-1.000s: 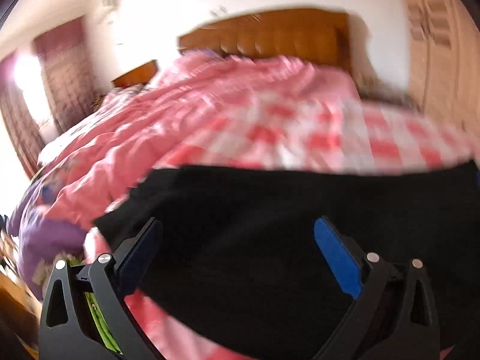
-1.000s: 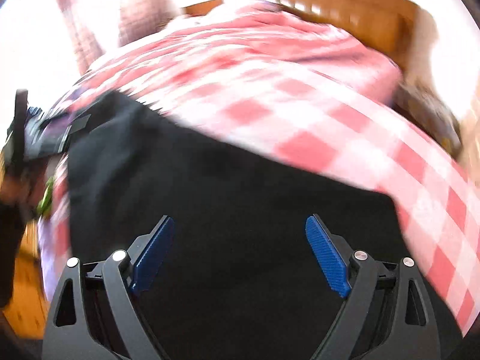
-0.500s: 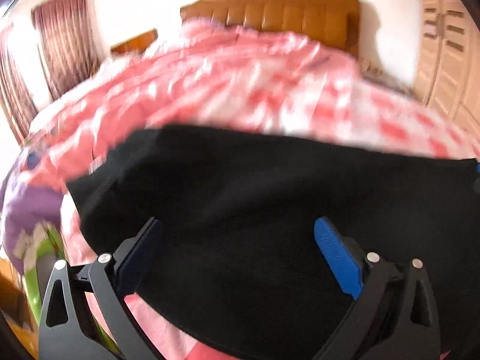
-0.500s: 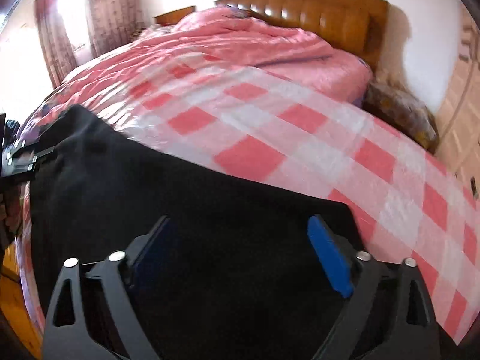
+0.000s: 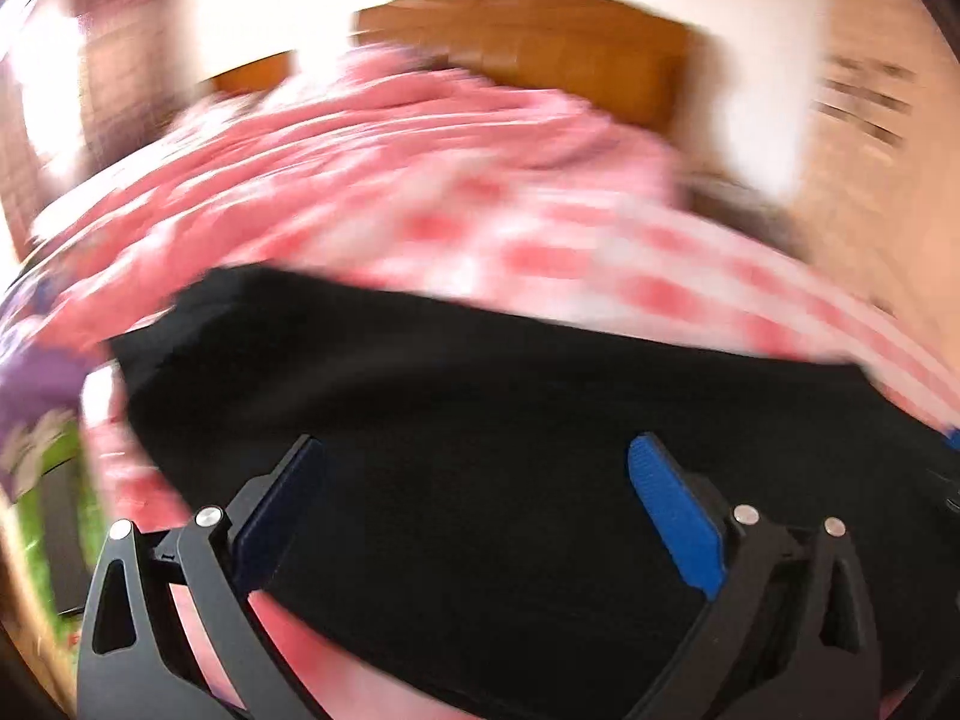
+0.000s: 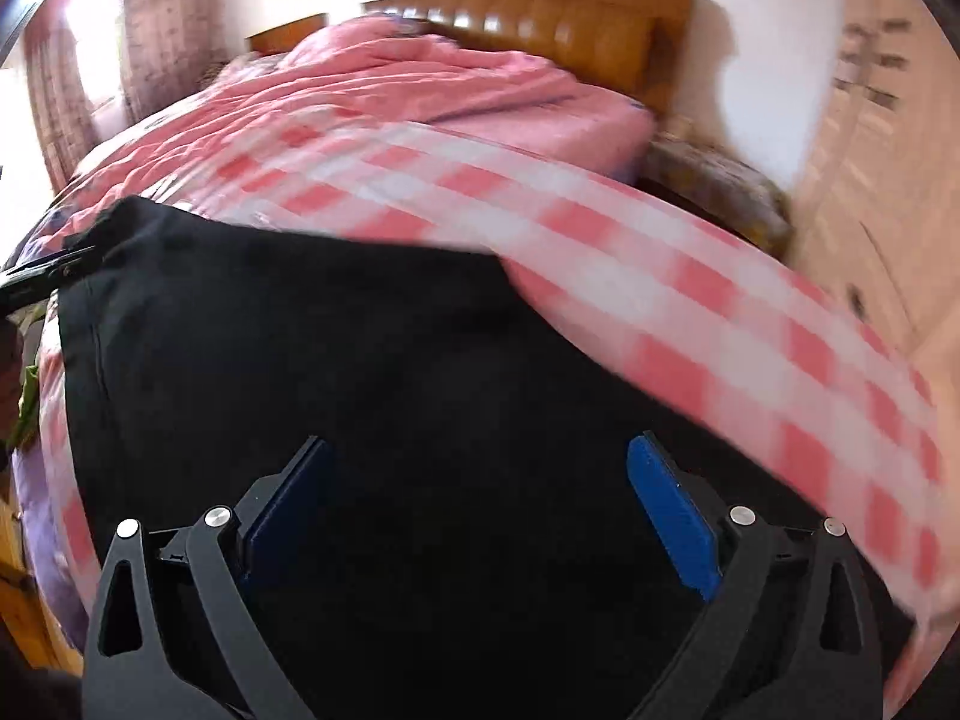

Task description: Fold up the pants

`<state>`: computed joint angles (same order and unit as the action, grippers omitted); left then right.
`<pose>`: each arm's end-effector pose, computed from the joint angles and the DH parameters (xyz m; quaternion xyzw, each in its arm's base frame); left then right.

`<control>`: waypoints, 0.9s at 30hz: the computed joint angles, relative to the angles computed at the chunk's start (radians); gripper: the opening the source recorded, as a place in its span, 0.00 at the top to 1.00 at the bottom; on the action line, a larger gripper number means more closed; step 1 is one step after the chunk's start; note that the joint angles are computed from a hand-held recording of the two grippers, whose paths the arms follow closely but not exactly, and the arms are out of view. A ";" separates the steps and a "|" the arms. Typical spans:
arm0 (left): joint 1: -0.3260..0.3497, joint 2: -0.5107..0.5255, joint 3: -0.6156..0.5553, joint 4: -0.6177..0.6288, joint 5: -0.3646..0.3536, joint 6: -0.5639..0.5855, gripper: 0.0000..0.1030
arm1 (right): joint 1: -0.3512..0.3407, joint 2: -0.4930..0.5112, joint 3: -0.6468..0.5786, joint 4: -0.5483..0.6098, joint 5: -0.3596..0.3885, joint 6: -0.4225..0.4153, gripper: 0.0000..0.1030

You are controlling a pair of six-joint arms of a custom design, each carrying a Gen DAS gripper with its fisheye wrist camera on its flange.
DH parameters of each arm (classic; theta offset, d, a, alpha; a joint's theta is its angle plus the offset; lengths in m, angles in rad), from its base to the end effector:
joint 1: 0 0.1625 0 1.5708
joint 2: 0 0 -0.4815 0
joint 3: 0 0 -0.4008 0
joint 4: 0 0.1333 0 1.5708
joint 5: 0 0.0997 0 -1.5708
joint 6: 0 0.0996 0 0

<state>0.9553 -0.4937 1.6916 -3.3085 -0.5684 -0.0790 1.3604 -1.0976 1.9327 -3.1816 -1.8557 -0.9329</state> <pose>-0.2170 -0.6832 0.0227 0.1005 0.8490 -0.3775 0.3559 -0.0279 -0.6347 0.2955 0.2737 -0.8762 0.2437 0.3131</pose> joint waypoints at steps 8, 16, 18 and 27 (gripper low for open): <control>-0.074 0.221 -0.174 0.218 -0.131 0.115 0.01 | -0.123 -0.096 0.035 0.088 -0.068 -0.002 0.06; -0.129 0.155 -0.104 0.254 -0.077 -0.067 0.02 | -0.262 -0.343 0.226 -0.098 0.236 0.077 0.06; -0.160 0.166 -0.087 0.198 -0.100 -0.021 0.02 | -0.315 -0.380 0.280 -0.246 0.206 0.111 0.06; -0.255 0.336 -0.213 0.242 -0.192 0.118 0.02 | -0.482 -0.457 0.376 -0.215 0.192 0.144 0.13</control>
